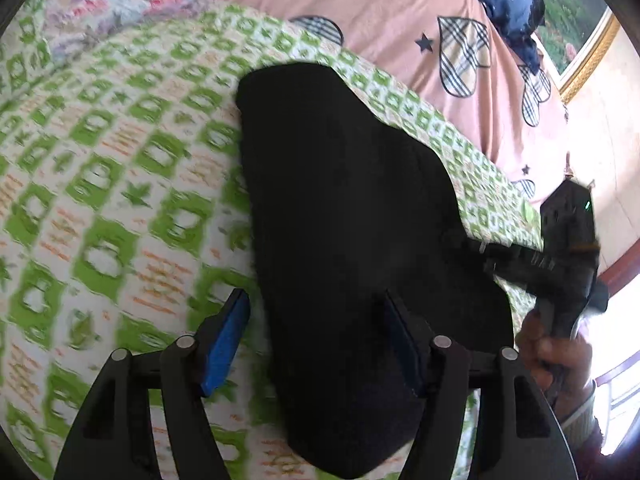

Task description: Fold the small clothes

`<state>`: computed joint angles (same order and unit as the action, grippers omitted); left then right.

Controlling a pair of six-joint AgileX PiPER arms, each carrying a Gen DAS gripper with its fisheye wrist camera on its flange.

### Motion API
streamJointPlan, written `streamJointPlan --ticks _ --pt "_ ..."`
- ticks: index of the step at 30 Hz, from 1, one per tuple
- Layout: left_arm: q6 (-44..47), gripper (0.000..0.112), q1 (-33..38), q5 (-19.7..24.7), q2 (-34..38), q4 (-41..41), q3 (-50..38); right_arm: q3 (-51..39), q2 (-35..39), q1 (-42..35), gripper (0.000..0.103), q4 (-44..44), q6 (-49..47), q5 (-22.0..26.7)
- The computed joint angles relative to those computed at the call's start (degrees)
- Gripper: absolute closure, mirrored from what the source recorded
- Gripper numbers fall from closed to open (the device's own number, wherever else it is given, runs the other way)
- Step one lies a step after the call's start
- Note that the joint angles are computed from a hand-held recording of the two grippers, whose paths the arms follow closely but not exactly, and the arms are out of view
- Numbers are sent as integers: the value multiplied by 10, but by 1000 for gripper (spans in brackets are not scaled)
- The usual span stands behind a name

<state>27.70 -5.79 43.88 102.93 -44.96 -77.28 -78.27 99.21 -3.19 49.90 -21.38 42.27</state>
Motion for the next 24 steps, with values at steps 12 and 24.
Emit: streamJointPlan --ticks 12,24 --pt "-58 44 -49 4 34 65 -22 -6 37 -22 92 -17 -13 11" --pt "24 45 -11 19 -62 16 25 57 -61 -26 81 18 -11 -61"
